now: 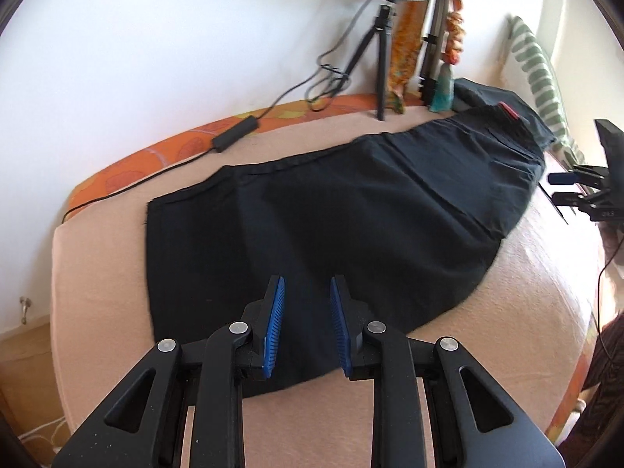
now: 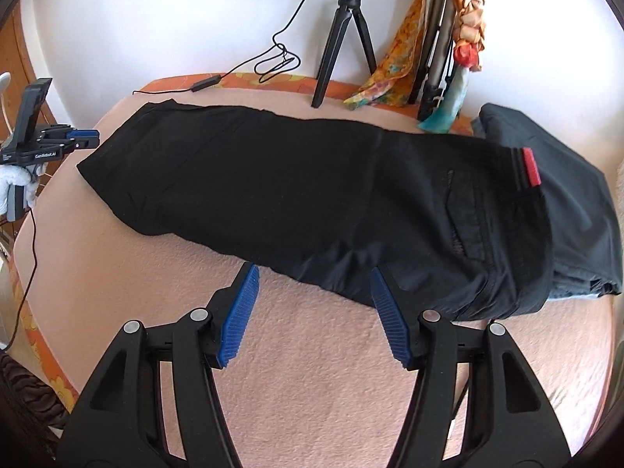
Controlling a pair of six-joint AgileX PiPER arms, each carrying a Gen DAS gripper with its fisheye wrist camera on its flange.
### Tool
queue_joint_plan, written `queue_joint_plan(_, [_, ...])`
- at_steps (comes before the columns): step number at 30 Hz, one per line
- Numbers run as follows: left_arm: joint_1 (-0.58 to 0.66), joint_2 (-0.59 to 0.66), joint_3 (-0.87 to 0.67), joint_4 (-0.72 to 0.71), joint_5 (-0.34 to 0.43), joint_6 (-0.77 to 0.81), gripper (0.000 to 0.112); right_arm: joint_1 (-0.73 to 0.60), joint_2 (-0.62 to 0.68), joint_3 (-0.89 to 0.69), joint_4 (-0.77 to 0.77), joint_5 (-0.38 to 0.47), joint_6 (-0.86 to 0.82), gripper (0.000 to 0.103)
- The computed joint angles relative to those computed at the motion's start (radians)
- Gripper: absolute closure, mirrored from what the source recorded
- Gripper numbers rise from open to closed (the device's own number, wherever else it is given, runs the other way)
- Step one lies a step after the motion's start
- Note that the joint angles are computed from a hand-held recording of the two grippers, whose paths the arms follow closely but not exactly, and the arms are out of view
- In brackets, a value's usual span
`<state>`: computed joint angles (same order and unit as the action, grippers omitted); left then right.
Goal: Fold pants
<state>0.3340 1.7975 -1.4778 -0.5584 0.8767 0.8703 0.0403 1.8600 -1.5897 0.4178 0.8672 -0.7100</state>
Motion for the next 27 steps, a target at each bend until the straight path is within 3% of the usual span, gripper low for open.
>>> queue_joint_plan(4, [-0.092,-0.062,0.066,-0.041,0.029,0.026,0.090,-0.034,0.088,-0.038,0.089,0.090,0.044,0.041])
queue_joint_plan(11, [-0.282,-0.075,0.120,-0.014,-0.009,-0.018,0.090,-0.035,0.151,-0.028,0.133,0.087,0.068,0.040])
queue_joint_plan(17, [-0.378,-0.073,0.171,0.039,-0.101,-0.093,0.090,-0.023,0.171,-0.014,0.244,0.001,-0.028,0.025])
queue_joint_plan(20, [-0.382,-0.068,0.165,0.052,-0.100,-0.117,0.090,0.000,0.188,-0.022,0.296,-0.032,-0.062,0.022])
queue_joint_plan(24, [-0.368,-0.081,0.145,0.078,-0.092,-0.141,0.090,-0.005,0.249,-0.095,0.427,0.044,-0.100,0.022])
queue_joint_plan(27, [-0.339,-0.093,0.124,0.072,-0.079,-0.153,0.090,-0.003,0.284,-0.139,0.492,0.094,-0.142,0.032])
